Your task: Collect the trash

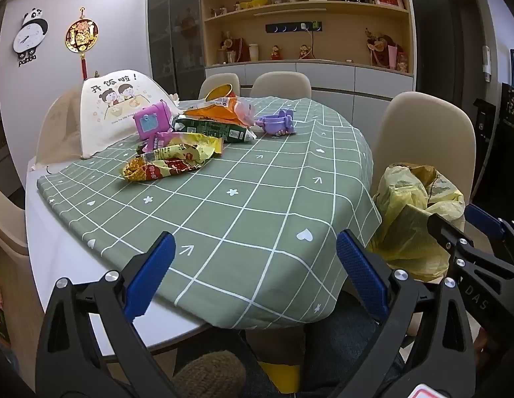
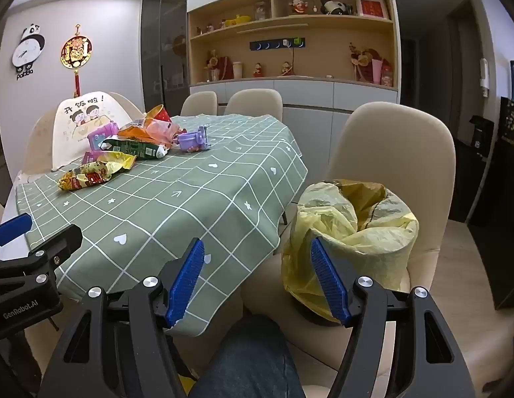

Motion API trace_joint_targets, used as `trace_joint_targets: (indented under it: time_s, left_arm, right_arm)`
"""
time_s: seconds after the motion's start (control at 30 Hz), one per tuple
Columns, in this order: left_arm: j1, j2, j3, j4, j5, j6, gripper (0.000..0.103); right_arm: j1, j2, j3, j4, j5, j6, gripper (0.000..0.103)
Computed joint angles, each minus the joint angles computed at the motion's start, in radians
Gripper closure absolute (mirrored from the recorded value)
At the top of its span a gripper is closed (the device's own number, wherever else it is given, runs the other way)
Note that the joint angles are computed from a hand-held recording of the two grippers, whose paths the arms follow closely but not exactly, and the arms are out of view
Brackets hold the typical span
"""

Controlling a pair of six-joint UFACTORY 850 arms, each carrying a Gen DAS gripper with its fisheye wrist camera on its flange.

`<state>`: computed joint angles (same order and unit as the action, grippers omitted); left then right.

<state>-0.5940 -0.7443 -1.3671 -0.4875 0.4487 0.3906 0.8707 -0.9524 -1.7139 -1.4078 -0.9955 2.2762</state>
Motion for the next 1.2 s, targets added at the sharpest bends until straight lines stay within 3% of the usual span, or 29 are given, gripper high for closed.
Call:
trace_joint_targets:
  time_s: [0.57, 0.93, 1.2]
  left_arm:
    - [0.001, 0.010, 0.007, -0.004, -0.005, 0.013, 0.010]
    - [-0.020, 0.000, -0.009, -0.100, -0.009, 0.084, 0.010]
    - [0.002, -0.010, -0.018, -0.081, -0.038, 0.075, 0.010]
  right_arm:
    - [0.002, 0.003, 0.004, 0.000, 0.000, 0.000, 0.040]
    - [0.000, -0.006, -0.004, 0.008, 0.007, -0.002, 0.040]
    - [-0.003, 0.001, 0.008, 0.011, 0.017, -0.002, 0.040]
